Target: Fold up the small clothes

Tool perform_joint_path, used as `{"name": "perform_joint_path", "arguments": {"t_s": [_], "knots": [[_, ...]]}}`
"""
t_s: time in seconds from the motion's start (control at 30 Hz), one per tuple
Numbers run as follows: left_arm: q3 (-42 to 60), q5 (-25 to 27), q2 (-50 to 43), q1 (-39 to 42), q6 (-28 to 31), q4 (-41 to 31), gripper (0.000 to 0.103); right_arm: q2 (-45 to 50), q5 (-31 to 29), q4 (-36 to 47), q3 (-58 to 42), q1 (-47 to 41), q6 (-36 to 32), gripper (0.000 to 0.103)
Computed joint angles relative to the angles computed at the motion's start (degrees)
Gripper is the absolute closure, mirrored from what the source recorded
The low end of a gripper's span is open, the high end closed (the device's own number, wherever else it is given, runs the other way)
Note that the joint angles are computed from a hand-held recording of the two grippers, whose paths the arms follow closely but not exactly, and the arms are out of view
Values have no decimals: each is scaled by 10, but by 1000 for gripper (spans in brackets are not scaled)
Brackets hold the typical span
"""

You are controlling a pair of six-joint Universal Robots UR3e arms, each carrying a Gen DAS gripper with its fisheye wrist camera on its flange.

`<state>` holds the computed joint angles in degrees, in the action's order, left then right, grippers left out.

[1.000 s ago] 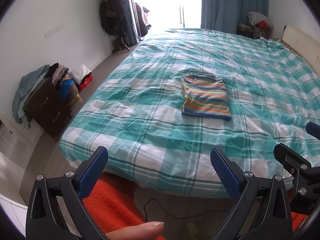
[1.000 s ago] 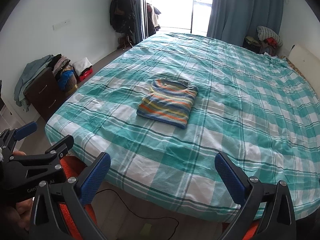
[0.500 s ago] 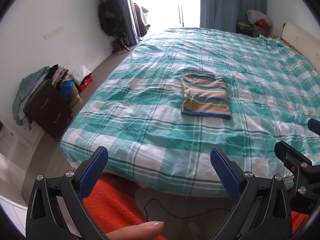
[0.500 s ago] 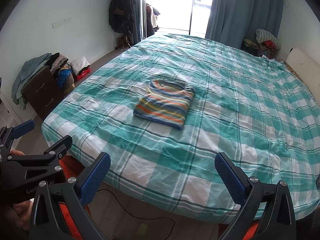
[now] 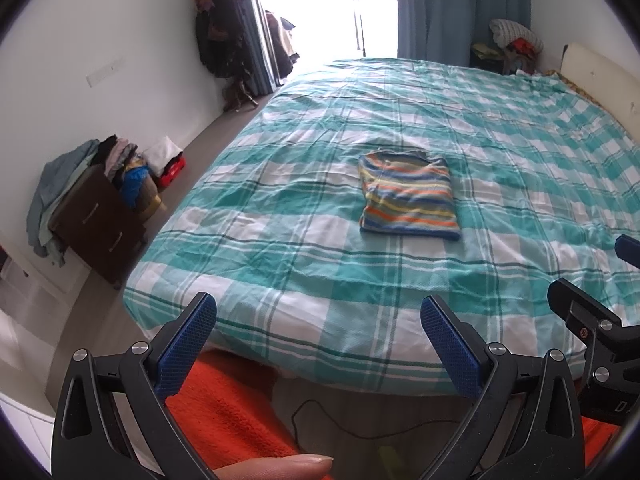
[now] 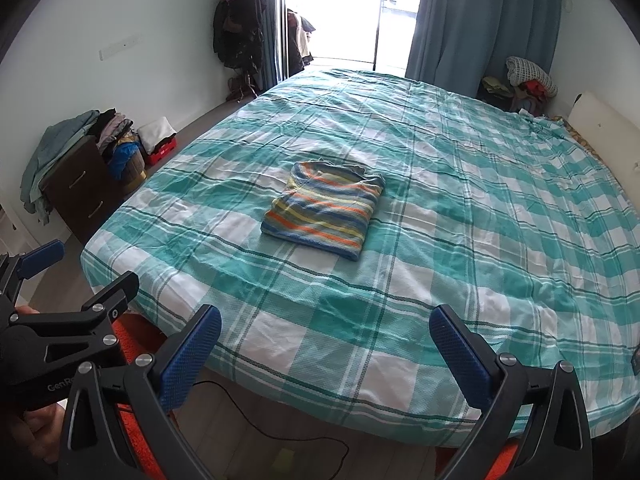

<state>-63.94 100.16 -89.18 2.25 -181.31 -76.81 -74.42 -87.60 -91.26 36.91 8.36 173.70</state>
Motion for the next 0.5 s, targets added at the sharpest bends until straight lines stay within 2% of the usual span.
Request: {"name": "perform_joint_path", "arguments": {"t_s": [0.5], "knots": [[6,8,-4,-9,-7,-2,1,11,-10,4,-19,6,0,0]]}}
